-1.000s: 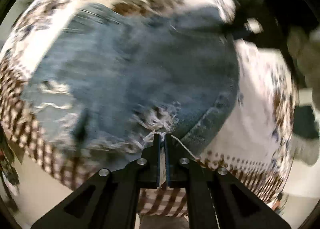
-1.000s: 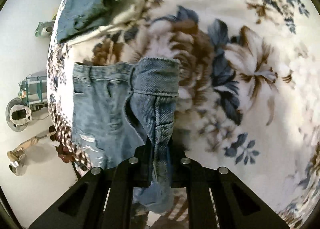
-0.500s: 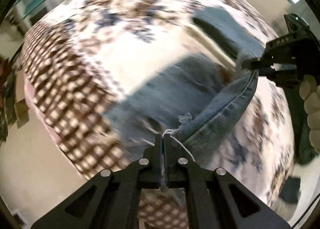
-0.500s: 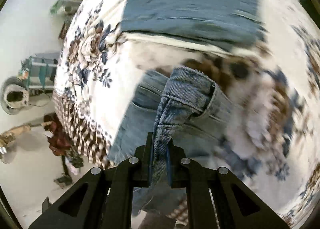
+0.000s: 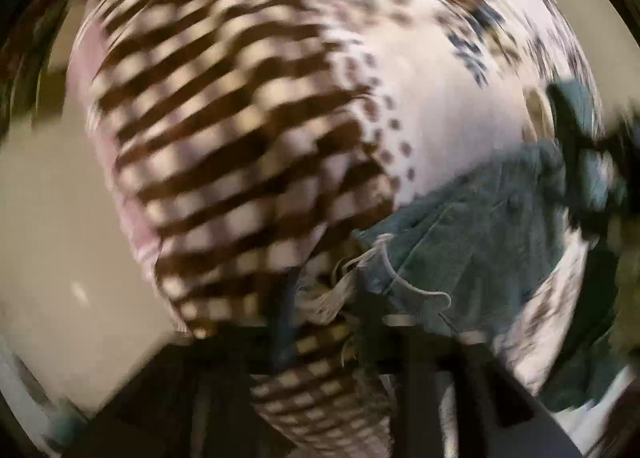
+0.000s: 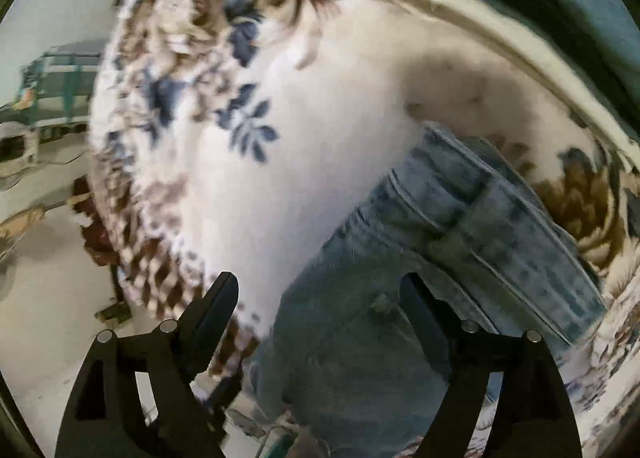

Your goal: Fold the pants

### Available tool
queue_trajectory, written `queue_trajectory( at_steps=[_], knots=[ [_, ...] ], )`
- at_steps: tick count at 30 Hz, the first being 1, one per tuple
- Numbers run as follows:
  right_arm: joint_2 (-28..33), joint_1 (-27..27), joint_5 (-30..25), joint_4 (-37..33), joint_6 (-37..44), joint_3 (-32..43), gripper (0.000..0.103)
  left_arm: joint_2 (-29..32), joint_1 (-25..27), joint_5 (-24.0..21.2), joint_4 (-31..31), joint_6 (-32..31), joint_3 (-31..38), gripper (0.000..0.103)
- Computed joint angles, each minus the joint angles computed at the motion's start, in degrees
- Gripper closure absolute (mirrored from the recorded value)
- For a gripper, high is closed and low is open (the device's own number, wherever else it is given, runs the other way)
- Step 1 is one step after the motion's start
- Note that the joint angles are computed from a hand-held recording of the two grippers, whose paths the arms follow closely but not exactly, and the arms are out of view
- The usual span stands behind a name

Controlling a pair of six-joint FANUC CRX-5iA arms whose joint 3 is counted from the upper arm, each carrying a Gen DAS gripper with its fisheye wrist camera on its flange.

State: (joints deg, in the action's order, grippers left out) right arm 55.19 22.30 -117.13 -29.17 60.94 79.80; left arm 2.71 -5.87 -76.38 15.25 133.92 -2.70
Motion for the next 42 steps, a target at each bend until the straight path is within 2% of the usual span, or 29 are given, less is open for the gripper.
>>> queue_trajectory(
  at_steps=[1, 2, 5, 7, 10, 12, 15, 17, 19, 21, 24, 26, 27, 28, 29, 31, 34, 35, 36, 37, 38, 39, 42],
  knots=[
    [-3.96, -0.4, 2.34, 2.04, 2.23, -5.73, 0.018, -1.29, 0.39, 0.43, 0.67, 1.04, -1.25, 0.029],
    [-6.29, -0.77, 3.73, 3.59, 3.42, -9.07, 0.018, -2.49, 0.38, 0.96, 0.83, 2.26, -2.1, 0.024],
    [-14.19, -2.77, 7.9, 7.42, 6.63, -21.21, 0.018, -4.44, -0.91, 4.16, 2.69, 3.7, -4.21, 0.022],
    [-16.91, -4.56, 9.06, 7.59, 6.95, -26.58, 0.018, -3.98, -3.08, 7.75, 5.2, 4.65, -5.76, 0.022],
    [-20.14, -8.18, 11.11, 5.54, 6.75, -34.83, 0.018, -0.02, -5.84, 11.2, 5.54, 5.32, -4.89, 0.022],
    [-20.94, -10.27, 13.01, 4.75, 7.11, -38.64, 0.018, 4.03, -6.37, 10.82, 3.75, 5.91, -2.03, 0.022],
    [-20.99, -11.67, 14.79, 4.67, 8.87, -41.05, 0.018, 6.68, -4.7, 9.06, 0.31, 9.17, 0.35, 0.022],
    [-20.77, -12.26, 15.6, 4.4, 9.87, -41.44, 0.018, 4.78, -3.16, 9.5, -0.44, 11.84, -1.41, 0.022],
    [-20.47, -13.07, 16.09, 3.08, 11.16, -41.26, 0.018, 2.41, -2.79, 7.7, -2.55, 15.04, -1.95, 0.022],
    [-19.9, -13.72, 16.62, 1.34, 12.06, -40.5, 0.018, 0.27, -4.04, 3.15, -6.31, 19.52, -0.79, 0.022],
    [-18.6, -14.54, 16.74, -1.93, 12.8, -39.26, 0.018, -2.81, -6.9, 0.76, -6.76, 24.54, -1.52, 0.022],
    [-17.56, -15.35, 16.74, -5.22, 12.88, -39.04, 0.018, -5.18, -8.51, 5.53, 0.09, 26.11, -7.09, 0.022],
    [-17.19, -15.65, 16.7, -6.28, 12.72, -39.17, 0.018, -5.66, -8.36, 8.57, 4.46, 24.86, -10.32, 0.022],
    [-16.77, -16.07, 16.68, -7.83, 12.52, -39.42, 0.018, -5.58, -9.73, 13.7, 11.04, 23.49, -14.62, 0.022],
    [-16.31, -16.08, 16.98, -8.98, 12.32, -39.38, 0.018, -5.35, -10.51, 15.97, 14.61, 22.47, -16.84, 0.022],
    [-16.37, -16.52, 17.62, -10.83, 12.98, -40.37, 0.018, -4.82, -13.29, 23.43, 23.94, 19.98, -22.51, 0.022],
    [-16.64, -16.54, 18.03, -11.98, 14.29, -41.28, 0.018, -3.12, -15.8, 28.14, 28.07, 18.98, -23.96, 0.022],
    [-16.83, -16.41, 18.46, -12.24, 14.85, -41.78, 0.018, -1.93, -16.16, 28.36, 27.79, 18.84, -23.09, 0.023],
    [-17.09, -16.25, 18.88, -12.14, 15.6, -42.36, 0.019, -1.28, -16.51, 29.23, 27.21, 18.84, -22.53, 0.038],
    [-17.56, -16.11, 19.67, -12.17, 16.74, -43.22, 0.024, -0.69, -16.69, 29.4, 26.1, 19.02, -21.6, 0.05],
    [-17.51, -15.88, 20.04, -11.94, 17.26, -43.13, 0.027, 0.26, -16.52, 28.12, 23.92, 19.0, -19.67, 0.064],
    [-17.98, -15.41, 21.08, -11.17, 17.88, -43.92, 0.037, 1.15, -16.37, 26.43, 20.99, 18.77, -17.13, 0.078],
    [-19.79, -14.87, 23.82, -10.21, 17.29, -46.63, 0.062, 2.23, -16.19, 21.75, 14.13, 16.84, -11.24, 0.085]
  ],
)
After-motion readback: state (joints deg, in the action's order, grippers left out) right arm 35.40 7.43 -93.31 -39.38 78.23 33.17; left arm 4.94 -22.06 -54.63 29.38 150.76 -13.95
